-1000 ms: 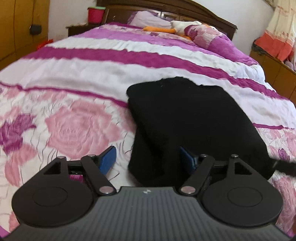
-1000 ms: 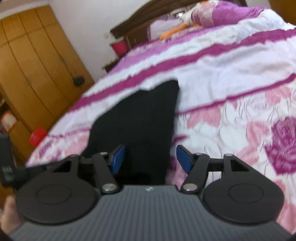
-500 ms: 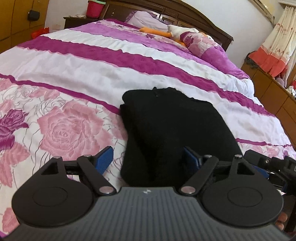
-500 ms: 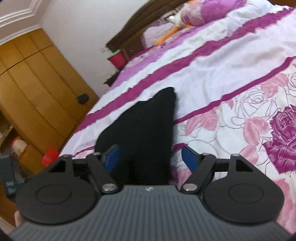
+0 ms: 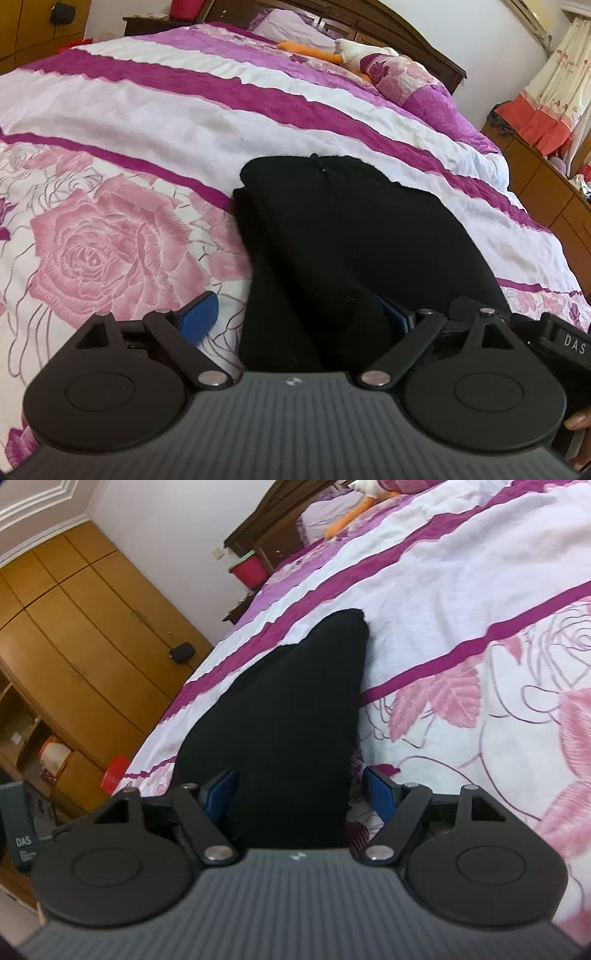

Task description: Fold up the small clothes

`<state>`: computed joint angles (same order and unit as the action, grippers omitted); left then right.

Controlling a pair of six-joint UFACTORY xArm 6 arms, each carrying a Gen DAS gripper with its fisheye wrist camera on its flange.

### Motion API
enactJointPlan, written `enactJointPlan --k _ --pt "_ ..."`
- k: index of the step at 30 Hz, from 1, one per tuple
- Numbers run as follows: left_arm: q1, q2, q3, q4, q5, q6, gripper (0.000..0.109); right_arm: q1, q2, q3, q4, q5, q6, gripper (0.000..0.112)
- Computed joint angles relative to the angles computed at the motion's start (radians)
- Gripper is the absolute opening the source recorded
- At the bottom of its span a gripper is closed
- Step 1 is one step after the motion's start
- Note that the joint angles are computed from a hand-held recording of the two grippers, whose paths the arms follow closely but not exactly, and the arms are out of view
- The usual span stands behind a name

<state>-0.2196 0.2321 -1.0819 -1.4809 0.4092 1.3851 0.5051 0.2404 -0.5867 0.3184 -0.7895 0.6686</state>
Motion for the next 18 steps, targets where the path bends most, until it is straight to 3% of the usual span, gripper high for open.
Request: enactJointPlan --k 4,7,10,12,15,18 --pt "0.007 0.012 -0.01 -0.049 0.04 0.039 0.093 -0.039 0.027 -0.003 -0.102 -0.054 0.091 0.079" --pt "0.052 0.028 -0.023 -0.027 0.197 -0.009 0.092 -0.066 0.063 -0.009 -0.183 -0.133 0.163 0.078" --pt "0.049 0.041 -0.035 -0.016 0.254 -0.019 0.088 -0.07 0.07 -0.03 -0.192 -0.111 0.155 0.067" --pt "0.037 0.043 -0.036 -0.027 0.252 -0.003 0.072 -0.078 0.072 -0.04 -0.209 -0.099 0.175 0.053" --pt "0.044 0.034 -0.041 -0.022 0.279 -0.054 0.051 -0.079 0.049 -0.039 -0.202 -0.075 0.19 0.043" --pt "0.058 0.003 -0.032 -0.009 0.323 -0.112 0.047 -0.058 -0.004 -0.024 -0.159 -0.036 0.155 0.04"
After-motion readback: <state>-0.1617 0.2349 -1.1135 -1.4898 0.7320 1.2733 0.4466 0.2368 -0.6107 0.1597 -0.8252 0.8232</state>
